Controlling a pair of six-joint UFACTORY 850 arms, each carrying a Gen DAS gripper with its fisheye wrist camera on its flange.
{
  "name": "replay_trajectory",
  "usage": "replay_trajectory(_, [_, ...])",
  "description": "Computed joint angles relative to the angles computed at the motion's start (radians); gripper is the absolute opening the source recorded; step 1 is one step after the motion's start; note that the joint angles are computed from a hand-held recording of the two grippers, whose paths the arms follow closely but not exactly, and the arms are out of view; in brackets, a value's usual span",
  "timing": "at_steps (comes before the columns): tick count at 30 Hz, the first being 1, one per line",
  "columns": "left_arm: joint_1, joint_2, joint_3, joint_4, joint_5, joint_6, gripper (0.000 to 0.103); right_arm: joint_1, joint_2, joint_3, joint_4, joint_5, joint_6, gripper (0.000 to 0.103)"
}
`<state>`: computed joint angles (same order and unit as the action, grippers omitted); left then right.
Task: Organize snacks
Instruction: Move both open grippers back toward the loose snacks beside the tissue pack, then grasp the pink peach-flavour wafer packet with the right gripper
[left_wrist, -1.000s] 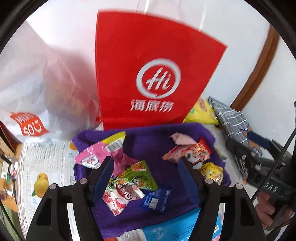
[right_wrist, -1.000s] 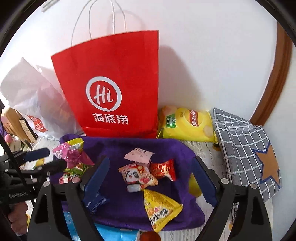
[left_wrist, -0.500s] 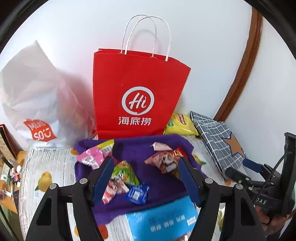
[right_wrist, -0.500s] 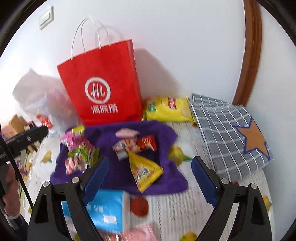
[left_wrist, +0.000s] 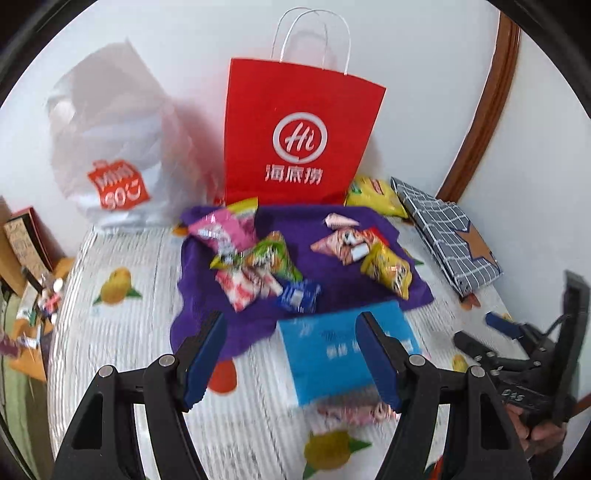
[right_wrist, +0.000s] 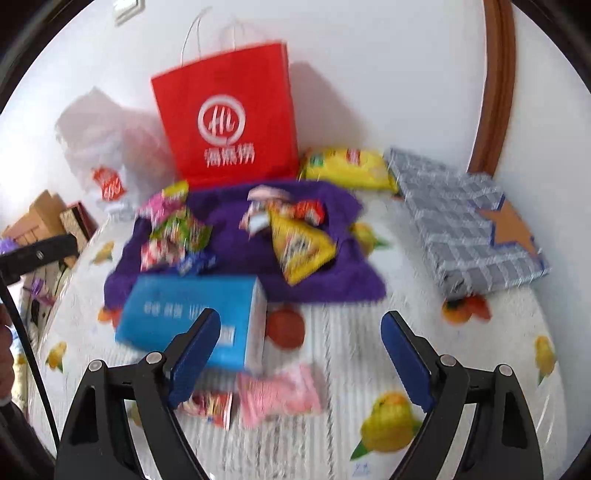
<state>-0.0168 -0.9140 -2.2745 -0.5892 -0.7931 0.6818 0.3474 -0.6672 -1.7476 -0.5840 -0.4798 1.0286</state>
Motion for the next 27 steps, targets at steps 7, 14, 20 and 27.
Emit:
replay_trajectory(7, [0.017, 0.074, 0.157, -0.010, 0.051, 0.022, 0.070, 0.013, 0.001, 0.077, 0.065, 0.042, -0.056, 0.076])
replay_trajectory(14, [0.021, 0.082, 0.192, 0.019, 0.052, -0.002, 0.070, 0.020, -0.052, 0.037, 0.157, 0.028, -0.220, 0.079])
replay_trajectory(20, [0.018, 0.088, 0.205, 0.048, 0.066, 0.000, 0.070, 0.008, -0.083, 0.015, 0.204, 0.033, -0.255, 0.079])
replay_trajectory(27, [0.010, 0.091, 0.224, 0.091, 0.071, -0.023, 0.070, 0.011, -0.121, -0.023, 0.112, -0.003, -0.195, 0.079])
